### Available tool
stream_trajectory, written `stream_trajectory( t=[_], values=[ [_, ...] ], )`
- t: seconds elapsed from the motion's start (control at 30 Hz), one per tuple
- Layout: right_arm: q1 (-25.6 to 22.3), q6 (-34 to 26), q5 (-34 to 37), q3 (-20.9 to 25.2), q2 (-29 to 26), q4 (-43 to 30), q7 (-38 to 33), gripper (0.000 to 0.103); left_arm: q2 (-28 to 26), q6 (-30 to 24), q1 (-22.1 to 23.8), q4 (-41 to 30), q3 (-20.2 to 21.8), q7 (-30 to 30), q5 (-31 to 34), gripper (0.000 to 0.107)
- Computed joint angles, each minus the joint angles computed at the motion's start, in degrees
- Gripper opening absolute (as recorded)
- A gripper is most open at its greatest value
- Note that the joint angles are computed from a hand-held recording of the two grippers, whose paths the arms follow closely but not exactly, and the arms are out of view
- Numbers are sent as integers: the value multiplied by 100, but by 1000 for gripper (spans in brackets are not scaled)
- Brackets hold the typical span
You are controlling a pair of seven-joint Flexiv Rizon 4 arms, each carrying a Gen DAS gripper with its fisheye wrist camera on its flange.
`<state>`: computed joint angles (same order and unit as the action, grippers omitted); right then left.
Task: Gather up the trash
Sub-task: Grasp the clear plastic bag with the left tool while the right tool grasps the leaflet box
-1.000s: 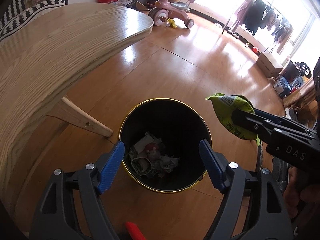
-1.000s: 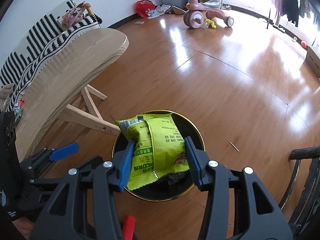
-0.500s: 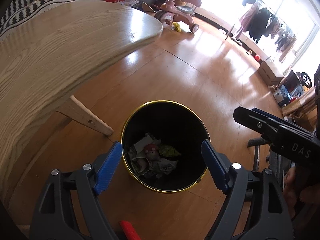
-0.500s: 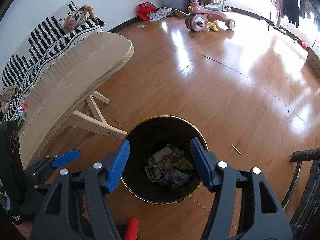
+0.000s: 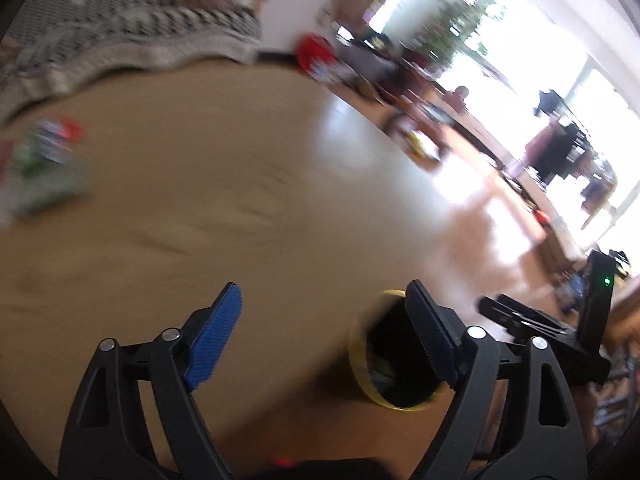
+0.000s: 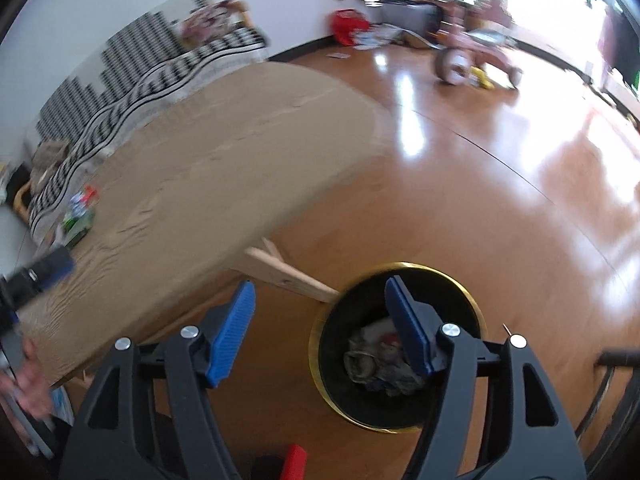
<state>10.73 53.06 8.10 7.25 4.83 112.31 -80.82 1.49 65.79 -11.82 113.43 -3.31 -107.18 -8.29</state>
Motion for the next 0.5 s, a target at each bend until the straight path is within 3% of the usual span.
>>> stream_trajectory(
  t=[0.17, 0.27, 0.5],
  values=[
    [597, -8, -106, 364, -661, -783, -127, 73, 1055, -736, 901, 392, 613, 44, 1172, 87],
    [918, -67, -158, 553, -1141, -1369, -322, 76, 1298, -1035, 1437, 453, 759, 381, 1619, 90],
    [1633, -722, -375, 1013, -2636, -3310, -1873, 89, 1133, -1225, 1952, 681, 1118, 1714, 1233, 91]
  ],
)
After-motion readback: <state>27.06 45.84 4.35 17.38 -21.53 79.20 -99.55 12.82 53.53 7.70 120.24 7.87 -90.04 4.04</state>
